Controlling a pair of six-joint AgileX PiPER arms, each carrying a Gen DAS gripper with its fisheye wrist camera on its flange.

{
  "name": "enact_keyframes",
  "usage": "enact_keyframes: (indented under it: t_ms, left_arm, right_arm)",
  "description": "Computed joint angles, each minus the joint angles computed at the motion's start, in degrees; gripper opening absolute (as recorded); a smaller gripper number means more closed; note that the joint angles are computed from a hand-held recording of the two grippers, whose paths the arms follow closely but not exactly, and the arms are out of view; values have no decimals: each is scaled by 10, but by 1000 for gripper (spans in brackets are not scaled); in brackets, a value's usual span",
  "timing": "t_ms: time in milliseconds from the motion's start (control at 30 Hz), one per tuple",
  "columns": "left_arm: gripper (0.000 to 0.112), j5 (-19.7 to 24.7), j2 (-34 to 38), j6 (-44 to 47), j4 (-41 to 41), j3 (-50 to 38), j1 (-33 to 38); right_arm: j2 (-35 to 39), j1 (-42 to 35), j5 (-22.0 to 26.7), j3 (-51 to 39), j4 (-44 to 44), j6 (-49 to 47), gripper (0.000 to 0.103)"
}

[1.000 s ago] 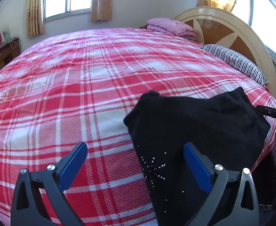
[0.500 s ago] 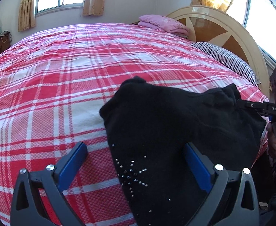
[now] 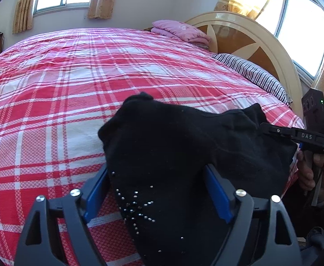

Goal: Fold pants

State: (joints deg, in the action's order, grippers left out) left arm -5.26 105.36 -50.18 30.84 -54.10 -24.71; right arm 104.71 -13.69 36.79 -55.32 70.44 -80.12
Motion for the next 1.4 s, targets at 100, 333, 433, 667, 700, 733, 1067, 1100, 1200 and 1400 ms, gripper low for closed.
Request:
enact_keyframes:
  t_ms: [100,333,433,667,700,733,1067,1100,1200,1400]
  left_arm:
    - [69,-15,1,-80,87,0,3]
    - [36,-121,6,-250,252,21,54]
    - [30,-166,10,-298,285,26,75]
    - [12,-198,-22,-417,386,32,108]
    - [12,-209,-24,-433,397,31,118]
    - [11,-214,-27,-448,412,30,126]
    - [11,-191,-97,-537,513,39,214]
    - [11,-186,-112,-557,541,40,232]
    - [11,-182,-145,-587,595,51,284]
    - [11,-179,-171,-547,589,91,386]
  right_arm:
    - [-8,2,-9,12,18,-23,41]
    - [-5,-31,50,12,43,-35,28]
    - [-22,-31,57,22,48,-38,26]
    - [-69,-8,66,24,28,-20,25]
    - [-70,-1,65,18,24,-12,25]
    - [-69,8,64,7,17,-1,25]
    - [24,154,57,-202,-76,160,24]
    - [41,169,61,-232,-88,180,24]
    - [101,224,77,-335,-126,239,24]
    - [262,323,123,-592,-194,377,24]
